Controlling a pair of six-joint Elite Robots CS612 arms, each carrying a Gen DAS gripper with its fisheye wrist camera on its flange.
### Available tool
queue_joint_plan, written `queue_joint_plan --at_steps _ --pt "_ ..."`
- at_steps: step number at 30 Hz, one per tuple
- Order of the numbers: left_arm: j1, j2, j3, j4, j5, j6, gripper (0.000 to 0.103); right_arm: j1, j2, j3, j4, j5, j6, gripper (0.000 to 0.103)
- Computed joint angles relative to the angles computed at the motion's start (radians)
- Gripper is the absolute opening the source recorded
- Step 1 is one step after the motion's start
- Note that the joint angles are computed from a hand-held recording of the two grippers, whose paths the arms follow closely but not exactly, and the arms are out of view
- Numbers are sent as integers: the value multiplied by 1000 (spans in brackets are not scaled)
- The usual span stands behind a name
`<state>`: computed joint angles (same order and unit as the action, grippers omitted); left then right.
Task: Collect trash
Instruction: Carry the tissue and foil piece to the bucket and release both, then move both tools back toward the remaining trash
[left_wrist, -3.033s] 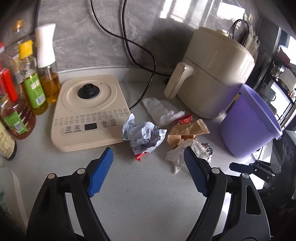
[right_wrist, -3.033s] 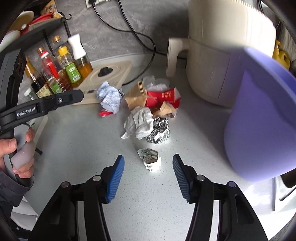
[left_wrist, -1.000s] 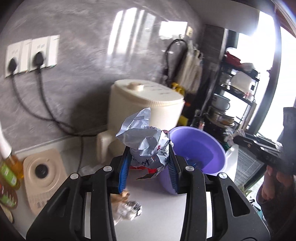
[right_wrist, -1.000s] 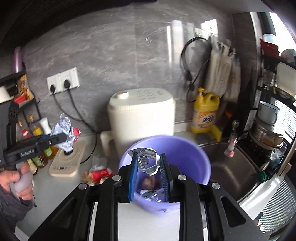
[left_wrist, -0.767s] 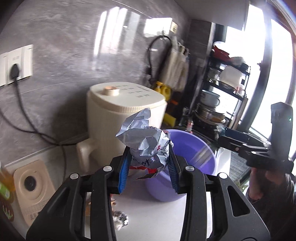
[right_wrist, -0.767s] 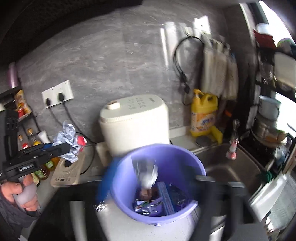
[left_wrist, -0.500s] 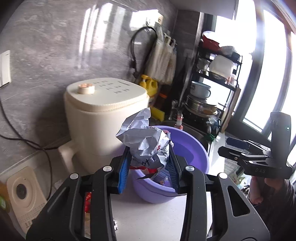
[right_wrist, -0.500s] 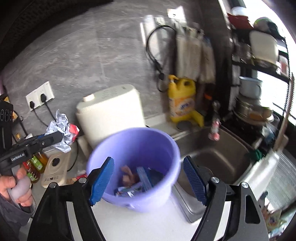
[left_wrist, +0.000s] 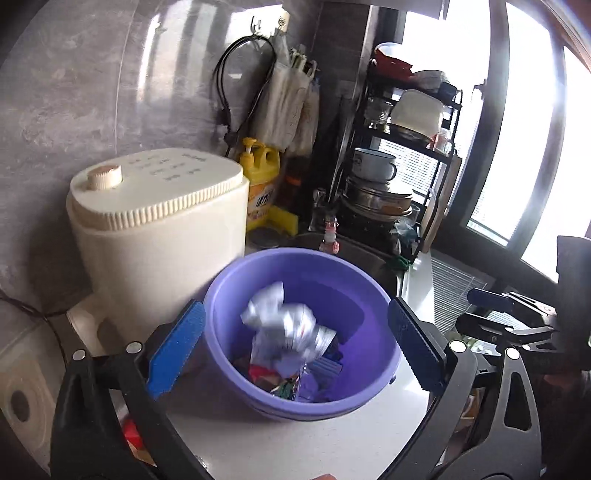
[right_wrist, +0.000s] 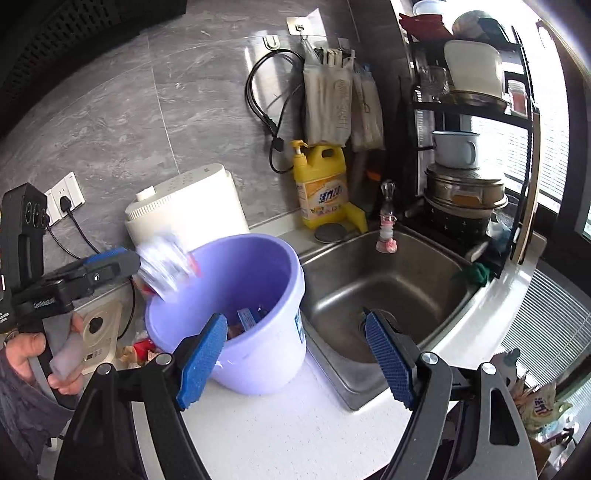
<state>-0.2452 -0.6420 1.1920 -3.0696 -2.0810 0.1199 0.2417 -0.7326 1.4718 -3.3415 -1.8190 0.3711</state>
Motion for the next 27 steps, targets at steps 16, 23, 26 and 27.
queue_joint_plan --at_steps 16,23,26,27 --pt "72 -68 152 -142 139 -154 98 41 55 -83 -14 -41 -5 95" --pt "94 -109 256 -242 242 -223 98 68 98 -136 11 -42 12 95" --pt "103 -119 287 -259 273 -251 98 80 114 -151 6 -38 -18 95" --pt "104 -123 296 -261 286 -254 98 83 118 -156 11 -38 -23 95"
